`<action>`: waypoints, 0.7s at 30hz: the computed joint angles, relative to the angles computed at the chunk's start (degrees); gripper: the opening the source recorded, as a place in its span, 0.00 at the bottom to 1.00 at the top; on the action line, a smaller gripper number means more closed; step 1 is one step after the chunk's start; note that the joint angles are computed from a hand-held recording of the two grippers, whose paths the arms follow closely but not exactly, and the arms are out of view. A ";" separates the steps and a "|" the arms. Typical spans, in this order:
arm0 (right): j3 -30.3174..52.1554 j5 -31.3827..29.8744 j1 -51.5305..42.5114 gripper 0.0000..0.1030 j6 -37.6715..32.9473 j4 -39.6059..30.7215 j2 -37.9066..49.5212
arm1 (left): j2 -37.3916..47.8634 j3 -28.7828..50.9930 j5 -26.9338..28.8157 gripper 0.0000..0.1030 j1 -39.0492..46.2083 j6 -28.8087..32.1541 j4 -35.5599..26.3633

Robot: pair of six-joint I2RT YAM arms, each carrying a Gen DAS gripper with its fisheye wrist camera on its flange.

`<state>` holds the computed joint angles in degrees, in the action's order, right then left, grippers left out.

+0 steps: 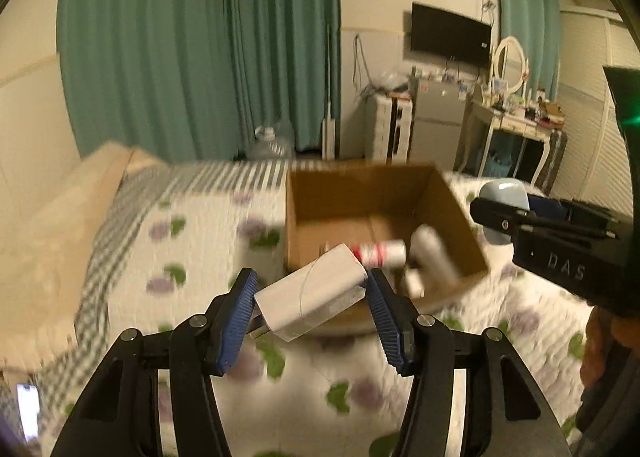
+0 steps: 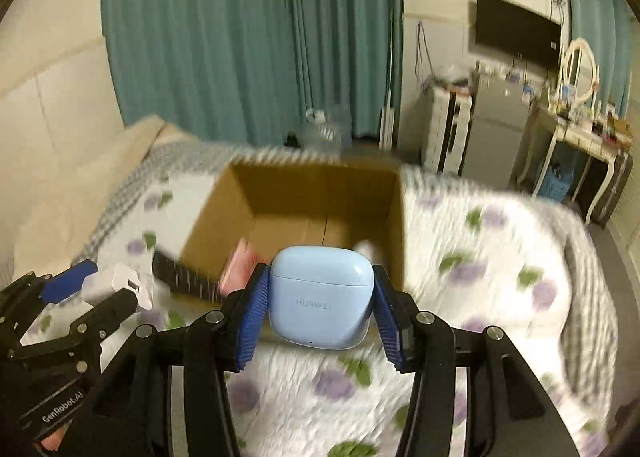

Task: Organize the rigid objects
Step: 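Carry the tissue pack and earbuds case into the cardboard box and open both grippers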

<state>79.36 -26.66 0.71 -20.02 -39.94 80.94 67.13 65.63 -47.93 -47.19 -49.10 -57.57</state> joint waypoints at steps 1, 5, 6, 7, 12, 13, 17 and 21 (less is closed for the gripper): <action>1.07 0.39 0.53 0.48 0.47 0.57 0.23 | 0.81 1.55 0.05 0.55 1.37 3.17 1.73; 8.04 0.02 1.39 0.48 1.25 0.77 4.15 | 4.50 5.19 2.80 0.55 7.57 12.87 9.08; 6.37 0.64 2.12 0.48 1.35 2.91 4.12 | 5.67 5.75 4.49 0.55 9.63 15.15 11.29; 7.57 1.49 2.86 0.48 1.40 3.83 5.45 | 6.81 6.11 5.72 0.55 11.23 16.79 12.96; 5.76 2.82 4.52 0.48 1.43 9.15 10.06 | 14.53 7.66 10.05 0.55 16.78 21.92 19.41; 4.16 2.77 4.61 0.48 1.54 10.73 10.87 | 15.75 7.78 10.59 0.55 17.31 22.01 20.08; -0.46 3.65 4.93 0.48 1.84 15.56 14.44 | 19.05 6.31 11.65 0.56 18.39 23.31 24.38; -1.66 3.45 4.94 0.48 2.62 17.61 15.83 | 21.11 6.78 10.41 0.62 18.75 23.05 25.73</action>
<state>77.70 -23.21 5.65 -17.41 -22.32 96.77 88.24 72.41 -37.52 -28.44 -26.05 -31.84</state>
